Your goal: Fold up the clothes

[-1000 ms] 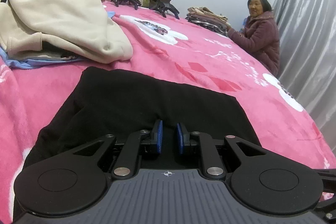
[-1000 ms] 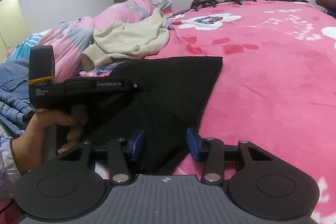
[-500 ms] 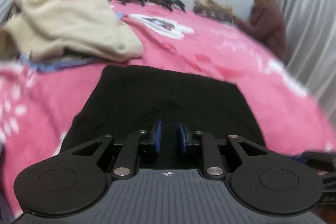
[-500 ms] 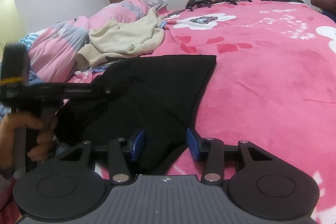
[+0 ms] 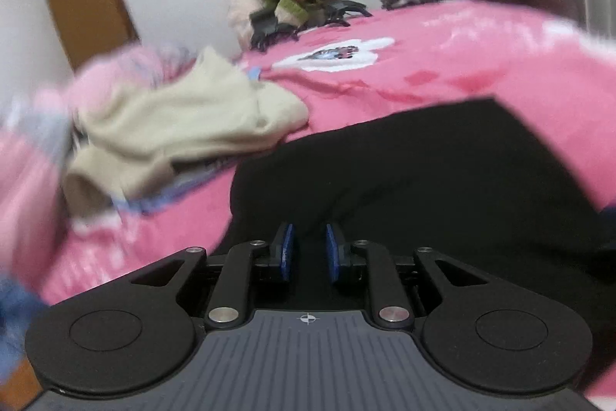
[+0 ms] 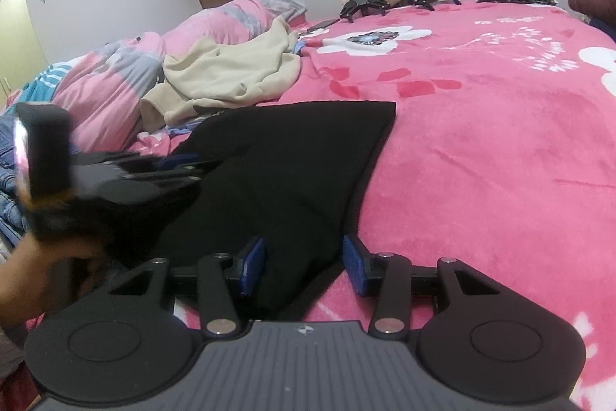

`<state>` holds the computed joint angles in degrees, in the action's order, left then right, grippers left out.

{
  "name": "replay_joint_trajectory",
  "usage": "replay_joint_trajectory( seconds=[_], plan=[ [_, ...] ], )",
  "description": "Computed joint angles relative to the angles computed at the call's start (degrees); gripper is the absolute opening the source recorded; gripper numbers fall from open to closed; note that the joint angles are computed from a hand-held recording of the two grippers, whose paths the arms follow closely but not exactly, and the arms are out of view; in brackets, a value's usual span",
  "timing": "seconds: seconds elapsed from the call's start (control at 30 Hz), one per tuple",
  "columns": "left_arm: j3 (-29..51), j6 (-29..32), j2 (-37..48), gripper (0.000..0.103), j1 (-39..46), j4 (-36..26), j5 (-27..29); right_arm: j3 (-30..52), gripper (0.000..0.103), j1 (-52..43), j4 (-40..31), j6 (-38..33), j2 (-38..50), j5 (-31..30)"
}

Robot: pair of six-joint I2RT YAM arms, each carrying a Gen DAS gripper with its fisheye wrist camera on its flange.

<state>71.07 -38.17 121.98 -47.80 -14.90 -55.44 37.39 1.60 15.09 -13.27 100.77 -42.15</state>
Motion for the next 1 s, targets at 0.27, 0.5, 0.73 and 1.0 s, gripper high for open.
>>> replay_joint_trajectory(
  seconds=[0.27,0.5,0.73,1.0],
  plan=[
    [-4.41,-1.41,-3.05,0.019,1.07,4.98,3.18,0.13,0.050,-1.47,-0.22,1.02,0.42,-2.58],
    [-8.15,-4.09,-5.48,0.019,1.89,9.26,5.83,1.56,0.051,-5.44,-4.05,1.05,1.66,-8.37],
    [-8.20,-4.15,-5.26,0.019,1.90,9.79,5.56,-0.66,0.053,-8.48,-11.25,-2.78,-6.68,-5.46],
    [-9.48,-4.47,-5.83,0.019,1.86,11.43,5.79,6.48,0.054,-3.47,-13.15,6.42,-8.24,-3.40]
  ],
)
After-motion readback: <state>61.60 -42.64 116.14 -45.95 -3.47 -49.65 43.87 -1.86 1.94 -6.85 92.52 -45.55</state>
